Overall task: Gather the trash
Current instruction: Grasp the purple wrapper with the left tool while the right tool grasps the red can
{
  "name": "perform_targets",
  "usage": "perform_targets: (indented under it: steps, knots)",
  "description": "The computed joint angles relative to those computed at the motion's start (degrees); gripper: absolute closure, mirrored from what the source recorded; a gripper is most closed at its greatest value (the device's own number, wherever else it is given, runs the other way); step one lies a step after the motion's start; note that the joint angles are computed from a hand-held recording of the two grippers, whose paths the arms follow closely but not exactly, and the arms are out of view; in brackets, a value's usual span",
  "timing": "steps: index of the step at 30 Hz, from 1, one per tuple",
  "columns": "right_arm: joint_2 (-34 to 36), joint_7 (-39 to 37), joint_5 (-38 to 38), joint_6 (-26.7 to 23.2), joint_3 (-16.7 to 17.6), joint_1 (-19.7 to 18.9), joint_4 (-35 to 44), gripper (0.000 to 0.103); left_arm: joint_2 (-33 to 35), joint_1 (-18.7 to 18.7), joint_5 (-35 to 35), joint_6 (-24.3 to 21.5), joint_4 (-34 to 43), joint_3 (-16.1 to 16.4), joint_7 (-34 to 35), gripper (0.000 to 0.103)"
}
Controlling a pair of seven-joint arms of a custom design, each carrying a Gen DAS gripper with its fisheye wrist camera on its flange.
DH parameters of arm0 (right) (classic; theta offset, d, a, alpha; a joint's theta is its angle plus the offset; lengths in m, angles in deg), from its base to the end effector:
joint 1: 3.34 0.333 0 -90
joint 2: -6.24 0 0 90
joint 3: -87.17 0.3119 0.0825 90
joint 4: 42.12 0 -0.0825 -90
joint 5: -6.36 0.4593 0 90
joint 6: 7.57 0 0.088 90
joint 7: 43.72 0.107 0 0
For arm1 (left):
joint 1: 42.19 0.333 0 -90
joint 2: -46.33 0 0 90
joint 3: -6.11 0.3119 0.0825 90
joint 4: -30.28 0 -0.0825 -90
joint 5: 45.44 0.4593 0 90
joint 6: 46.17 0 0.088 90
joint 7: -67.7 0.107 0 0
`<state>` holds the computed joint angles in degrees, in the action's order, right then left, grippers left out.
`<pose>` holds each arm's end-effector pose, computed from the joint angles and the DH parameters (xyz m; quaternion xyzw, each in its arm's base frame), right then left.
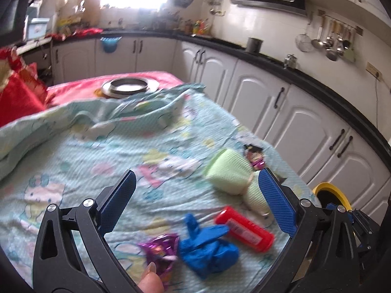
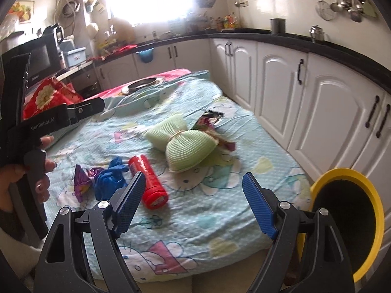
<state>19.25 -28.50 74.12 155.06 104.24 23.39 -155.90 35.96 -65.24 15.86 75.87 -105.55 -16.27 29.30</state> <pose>0.5298 0.4327 0.3516 -0.8665 0.2587 -0.0415 0.4248 0.4088 -0.3578 0.3573 -0.8267 0.3337 -0.2697 0.3641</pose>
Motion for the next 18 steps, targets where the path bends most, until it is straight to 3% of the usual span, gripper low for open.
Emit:
perform_targets:
  steps: [11,18]
  knots:
    - [5.2,5.7,-10.3,-1.1,0.9,1.9,3.8,0.027,-5.9,0.6,-7.2,7.1,-8.5,0.3,-3.2,0.011]
    - [8.9,12.1,-18.4,-3.0,1.4,2.4,6.9,0.04,-6.3,1.8,-8.5,14.4,-10.4,0.0,-1.8,0.03]
